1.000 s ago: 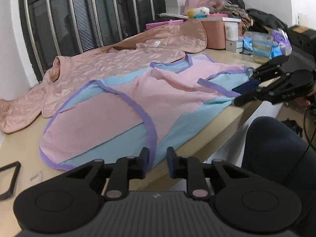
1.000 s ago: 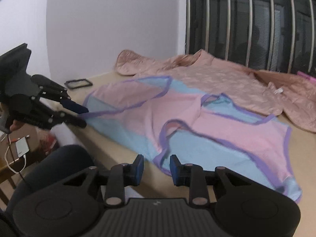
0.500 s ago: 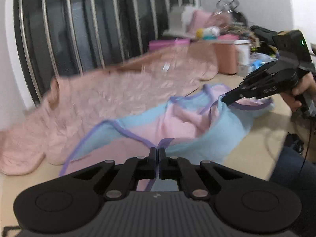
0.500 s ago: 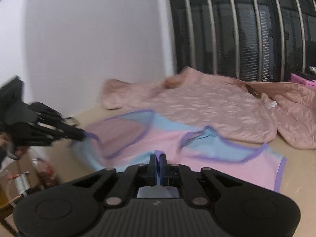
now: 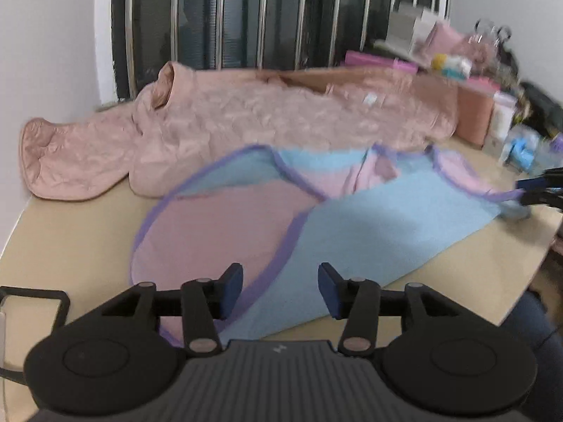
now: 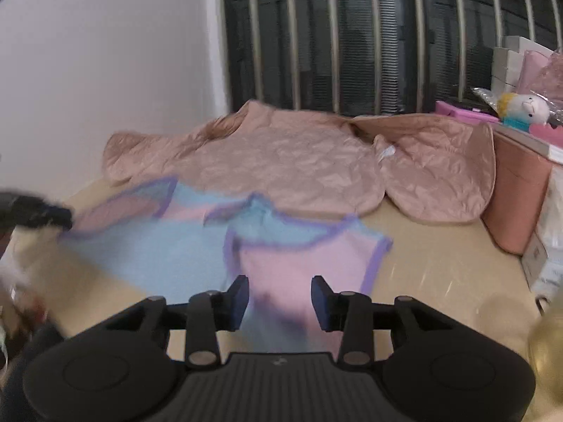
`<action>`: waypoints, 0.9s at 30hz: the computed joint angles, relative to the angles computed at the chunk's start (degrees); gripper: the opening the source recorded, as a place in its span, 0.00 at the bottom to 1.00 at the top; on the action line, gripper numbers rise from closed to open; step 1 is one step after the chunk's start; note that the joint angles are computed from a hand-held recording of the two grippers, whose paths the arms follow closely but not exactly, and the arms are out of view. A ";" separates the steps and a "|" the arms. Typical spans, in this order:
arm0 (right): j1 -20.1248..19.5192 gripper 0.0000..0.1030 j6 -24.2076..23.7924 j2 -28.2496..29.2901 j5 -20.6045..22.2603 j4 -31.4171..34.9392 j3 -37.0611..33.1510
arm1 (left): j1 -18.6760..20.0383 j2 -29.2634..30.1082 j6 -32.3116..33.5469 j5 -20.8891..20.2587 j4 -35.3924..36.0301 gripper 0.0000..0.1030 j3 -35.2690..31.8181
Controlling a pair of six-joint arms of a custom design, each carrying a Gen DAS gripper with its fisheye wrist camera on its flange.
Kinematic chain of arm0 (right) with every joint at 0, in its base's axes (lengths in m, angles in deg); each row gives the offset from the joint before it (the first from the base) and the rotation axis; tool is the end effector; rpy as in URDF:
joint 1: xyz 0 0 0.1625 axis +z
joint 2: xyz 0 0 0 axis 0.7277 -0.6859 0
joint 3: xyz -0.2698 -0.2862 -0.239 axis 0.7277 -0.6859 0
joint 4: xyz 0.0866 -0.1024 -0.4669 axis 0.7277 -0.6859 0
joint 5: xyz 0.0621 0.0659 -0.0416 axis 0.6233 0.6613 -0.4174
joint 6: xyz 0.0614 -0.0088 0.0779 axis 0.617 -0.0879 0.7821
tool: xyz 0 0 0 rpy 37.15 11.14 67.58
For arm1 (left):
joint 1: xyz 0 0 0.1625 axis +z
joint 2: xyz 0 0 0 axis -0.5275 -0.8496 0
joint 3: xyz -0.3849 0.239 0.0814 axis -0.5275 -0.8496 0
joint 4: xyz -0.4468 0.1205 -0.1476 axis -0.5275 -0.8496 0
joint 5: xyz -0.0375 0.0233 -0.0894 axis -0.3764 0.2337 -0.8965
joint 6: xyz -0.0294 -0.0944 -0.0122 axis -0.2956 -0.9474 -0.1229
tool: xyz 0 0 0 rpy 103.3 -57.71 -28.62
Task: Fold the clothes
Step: 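Fold the blue half over the pink half with both grippers, then release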
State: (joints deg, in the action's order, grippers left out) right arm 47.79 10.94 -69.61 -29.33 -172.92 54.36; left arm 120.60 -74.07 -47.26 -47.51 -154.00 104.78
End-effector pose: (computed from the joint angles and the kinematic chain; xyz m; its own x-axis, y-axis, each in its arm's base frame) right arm 0.1848 -0.6236 -0.0282 -0.5162 -0.7385 0.4338 -0.8540 0.4055 -0.3259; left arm 0.1672 -0.4829 0.3080 -0.7196 0.0091 -0.6943 0.5471 0.6232 -0.5589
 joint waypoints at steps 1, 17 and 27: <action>-0.36 0.37 -2.06 -0.05 0.15 0.30 0.55 | -0.71 1.25 0.26 2.31 -0.15 0.48 -0.41; 0.72 0.08 -4.46 3.17 -1.86 10.84 -11.57 | -1.03 4.31 -0.84 3.46 -1.44 0.00 -4.61; 0.08 0.38 0.98 2.83 -3.38 2.85 -8.56 | 1.72 -3.26 -5.41 0.84 2.08 0.44 -0.58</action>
